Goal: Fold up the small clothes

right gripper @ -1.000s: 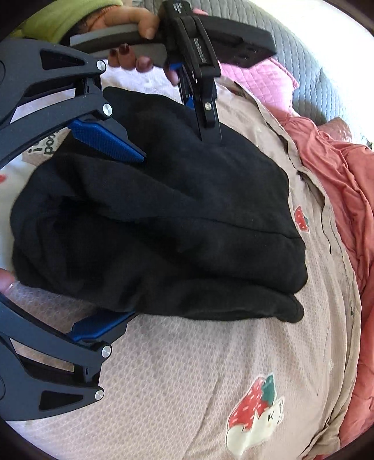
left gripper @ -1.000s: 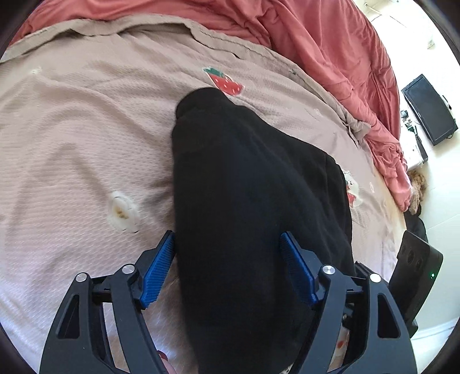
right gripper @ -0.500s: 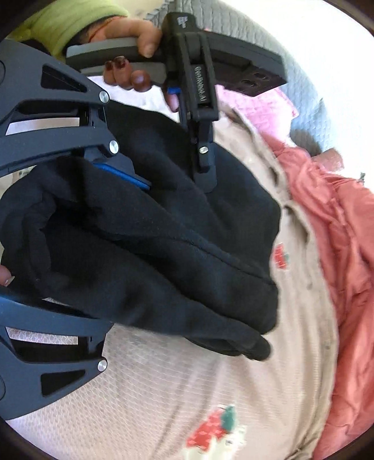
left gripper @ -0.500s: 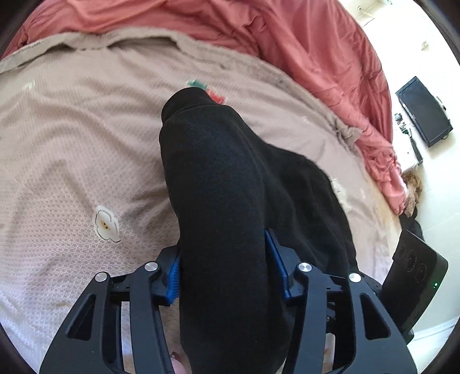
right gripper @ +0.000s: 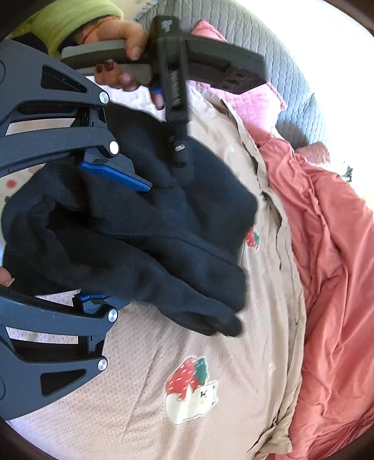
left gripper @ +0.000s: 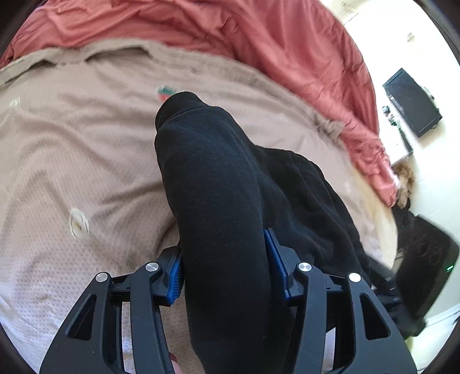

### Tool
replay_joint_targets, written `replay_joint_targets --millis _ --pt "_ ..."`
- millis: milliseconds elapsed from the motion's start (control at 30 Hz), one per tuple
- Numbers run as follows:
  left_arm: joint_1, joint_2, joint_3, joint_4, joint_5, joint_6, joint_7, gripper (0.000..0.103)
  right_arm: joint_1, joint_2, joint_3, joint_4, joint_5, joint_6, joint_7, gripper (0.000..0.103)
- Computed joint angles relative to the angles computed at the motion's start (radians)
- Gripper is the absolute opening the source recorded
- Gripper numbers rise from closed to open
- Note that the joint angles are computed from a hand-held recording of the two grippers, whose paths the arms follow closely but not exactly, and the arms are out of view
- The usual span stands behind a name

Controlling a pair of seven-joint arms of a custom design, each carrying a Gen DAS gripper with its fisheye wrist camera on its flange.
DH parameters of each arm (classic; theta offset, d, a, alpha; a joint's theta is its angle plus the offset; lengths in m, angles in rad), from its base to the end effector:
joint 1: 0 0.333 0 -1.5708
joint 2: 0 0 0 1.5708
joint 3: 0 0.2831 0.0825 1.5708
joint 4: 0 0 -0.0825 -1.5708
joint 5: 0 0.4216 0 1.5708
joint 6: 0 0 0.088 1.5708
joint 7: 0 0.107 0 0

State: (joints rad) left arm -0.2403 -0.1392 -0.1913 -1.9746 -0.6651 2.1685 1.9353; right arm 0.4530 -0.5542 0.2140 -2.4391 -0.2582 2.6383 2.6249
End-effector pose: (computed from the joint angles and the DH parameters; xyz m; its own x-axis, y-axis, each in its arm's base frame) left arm 0.5258 -0.2731 0.5277 -0.5210 -0.7197 0.4588 -0.8431 0.3499 -0.4084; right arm 0.3741 0.3131 0.5397 -0.0502 -0.9289 -0.3669 -0.7415 0.2808 -0.6093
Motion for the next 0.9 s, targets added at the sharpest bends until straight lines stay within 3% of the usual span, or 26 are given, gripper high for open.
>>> replay_joint_targets --millis 67,233,367,600,900 --pt "0.004 0.004 -0.006 -0.013 0.052 0.000 -0.028 0.051 0.024 0.018 -0.021 0.007 0.039 -0.027 -0.022 0.048" --pt "0.013 -0.003 0.004 -0.035 0.050 0.007 -0.042 0.055 0.032 0.047 -0.022 0.041 0.069 -0.104 -0.050 0.051" --pt "0.008 -0.015 -0.005 -0.045 0.087 0.030 -0.034 0.056 0.027 0.058 -0.019 0.056 0.085 -0.183 -0.035 0.064" --pt "-0.004 -0.011 -0.015 -0.040 0.142 0.054 -0.054 0.061 0.027 0.036 -0.023 0.032 0.111 -0.204 -0.004 0.073" --pt "0.003 -0.072 0.000 -0.064 0.170 0.056 -0.071 0.060 -0.049 -0.060 0.115 0.053 -0.150 -0.317 0.181 0.092"
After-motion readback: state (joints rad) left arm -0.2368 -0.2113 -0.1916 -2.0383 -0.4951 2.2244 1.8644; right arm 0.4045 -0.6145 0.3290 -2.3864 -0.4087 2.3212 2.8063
